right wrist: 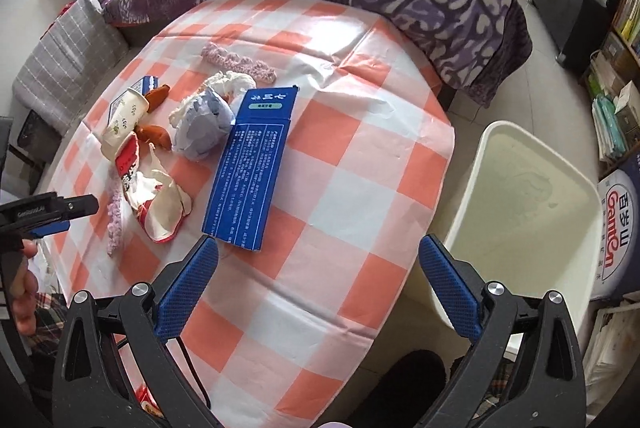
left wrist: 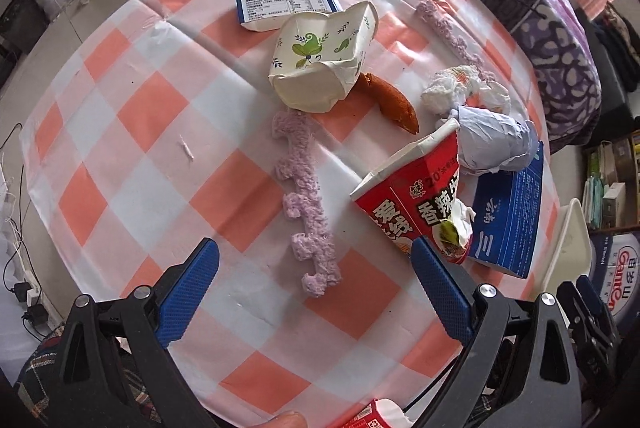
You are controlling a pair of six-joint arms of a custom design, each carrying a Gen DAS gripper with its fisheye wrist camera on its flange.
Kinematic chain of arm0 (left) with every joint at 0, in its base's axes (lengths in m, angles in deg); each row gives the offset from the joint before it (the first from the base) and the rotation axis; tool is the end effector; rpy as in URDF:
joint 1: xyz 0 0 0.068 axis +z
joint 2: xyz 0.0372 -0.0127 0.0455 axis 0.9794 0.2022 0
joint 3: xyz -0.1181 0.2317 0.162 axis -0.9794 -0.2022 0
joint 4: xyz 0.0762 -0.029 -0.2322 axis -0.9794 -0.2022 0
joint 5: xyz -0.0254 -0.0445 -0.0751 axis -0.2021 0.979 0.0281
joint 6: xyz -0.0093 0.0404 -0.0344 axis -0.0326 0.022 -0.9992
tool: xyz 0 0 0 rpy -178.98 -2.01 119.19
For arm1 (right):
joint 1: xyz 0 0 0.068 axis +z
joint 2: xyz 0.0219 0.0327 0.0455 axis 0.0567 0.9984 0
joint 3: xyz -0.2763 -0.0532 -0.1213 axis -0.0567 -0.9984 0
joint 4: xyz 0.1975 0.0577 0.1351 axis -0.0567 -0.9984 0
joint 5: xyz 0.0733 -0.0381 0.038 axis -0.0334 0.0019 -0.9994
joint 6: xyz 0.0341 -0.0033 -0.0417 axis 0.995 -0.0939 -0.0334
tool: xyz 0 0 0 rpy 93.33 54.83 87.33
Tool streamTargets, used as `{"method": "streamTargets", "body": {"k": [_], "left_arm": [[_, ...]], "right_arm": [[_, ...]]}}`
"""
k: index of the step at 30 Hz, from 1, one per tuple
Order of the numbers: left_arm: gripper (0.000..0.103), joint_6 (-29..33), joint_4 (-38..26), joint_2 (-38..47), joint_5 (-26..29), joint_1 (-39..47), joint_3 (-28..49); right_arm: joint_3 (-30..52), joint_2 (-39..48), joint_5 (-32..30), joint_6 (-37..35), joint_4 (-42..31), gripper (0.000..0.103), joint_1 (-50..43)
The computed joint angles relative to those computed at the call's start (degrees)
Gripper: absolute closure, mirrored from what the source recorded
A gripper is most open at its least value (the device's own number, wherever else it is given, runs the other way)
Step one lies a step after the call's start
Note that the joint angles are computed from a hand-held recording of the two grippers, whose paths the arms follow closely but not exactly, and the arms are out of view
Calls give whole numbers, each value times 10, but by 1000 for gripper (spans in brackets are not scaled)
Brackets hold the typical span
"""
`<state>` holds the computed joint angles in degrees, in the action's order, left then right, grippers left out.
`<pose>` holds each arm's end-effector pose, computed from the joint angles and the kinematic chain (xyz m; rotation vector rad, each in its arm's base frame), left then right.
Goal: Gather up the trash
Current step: 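Grasp the red noodle cup at the table edge with the left tool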
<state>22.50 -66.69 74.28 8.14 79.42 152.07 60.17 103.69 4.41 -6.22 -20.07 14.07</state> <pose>0.3623 0.0008 0.2850 0.1214 2.9558 -0.2382 0.2421 0.0421 0.2721 0.4593 2.6619 0.0542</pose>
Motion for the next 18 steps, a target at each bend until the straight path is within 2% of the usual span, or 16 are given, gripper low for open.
{"method": "streamTargets", "body": {"k": [2, 4, 6, 9, 13, 15, 18], "left_arm": [[9, 9, 7, -3, -8, -2, -11], [9, 35, -23, -3, 2, 1, -11], [9, 87, -70, -6, 15, 5, -7], [9, 185, -118, -44, -4, 5, -33], [9, 268, -188, -89, -22, -8, -107], [9, 284, -185, -122, -32, -35, -165], [9, 276, -154, -154, -31, -80, -237]], "right_arm": [[-19, 8, -40, -11, 35, 7, -28], [-29, 13, -62, -25, 53, 7, -47], [-18, 25, -53, -37, 44, 7, -60], [-11, 23, -19, -22, 26, 7, -102], [-24, 8, -57, 15, 16, 7, -198], [-31, -5, -75, 24, 19, 7, -222], [-34, -22, -67, 33, 20, 7, -223]]}}
